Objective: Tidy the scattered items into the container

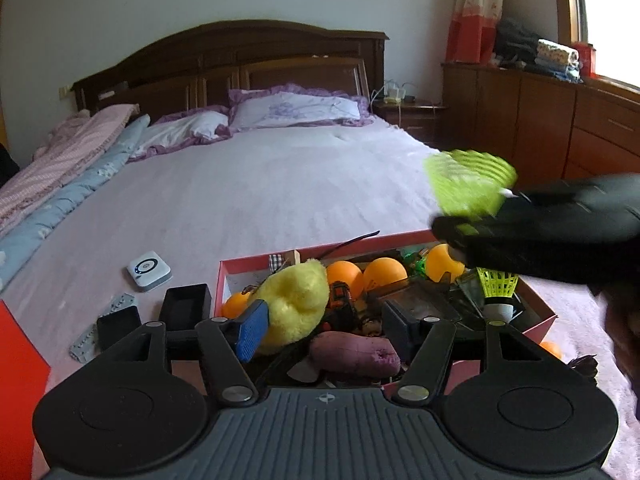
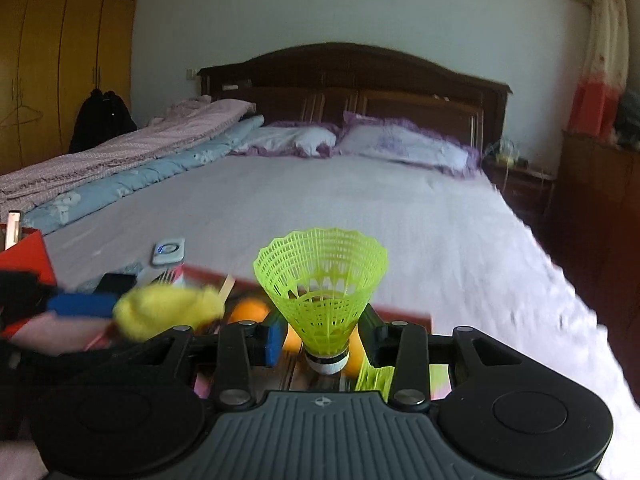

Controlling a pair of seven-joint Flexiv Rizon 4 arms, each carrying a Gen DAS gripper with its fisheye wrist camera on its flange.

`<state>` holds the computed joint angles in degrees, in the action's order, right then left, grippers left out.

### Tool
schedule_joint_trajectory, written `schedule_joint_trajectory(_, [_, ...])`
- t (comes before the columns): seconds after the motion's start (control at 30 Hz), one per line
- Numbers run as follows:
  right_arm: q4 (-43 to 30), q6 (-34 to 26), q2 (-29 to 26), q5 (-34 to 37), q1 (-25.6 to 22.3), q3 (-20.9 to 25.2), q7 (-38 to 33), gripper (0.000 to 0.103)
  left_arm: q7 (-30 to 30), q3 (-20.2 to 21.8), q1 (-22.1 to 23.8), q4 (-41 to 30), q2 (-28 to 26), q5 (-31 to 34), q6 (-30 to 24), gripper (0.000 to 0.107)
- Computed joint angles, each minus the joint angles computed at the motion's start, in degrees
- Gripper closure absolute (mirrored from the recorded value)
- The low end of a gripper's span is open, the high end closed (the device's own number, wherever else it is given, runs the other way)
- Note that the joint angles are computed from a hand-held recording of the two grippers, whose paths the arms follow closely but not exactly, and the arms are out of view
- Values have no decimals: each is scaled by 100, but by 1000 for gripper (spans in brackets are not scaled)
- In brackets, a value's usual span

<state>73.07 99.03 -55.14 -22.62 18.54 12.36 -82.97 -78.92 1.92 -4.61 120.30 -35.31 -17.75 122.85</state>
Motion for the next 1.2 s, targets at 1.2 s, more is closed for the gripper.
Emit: schedule_joint_trajectory(1.2, [3000, 1309, 1347, 107, -333, -310, 558, 41, -1033, -116, 161, 1599, 727, 542, 274, 19])
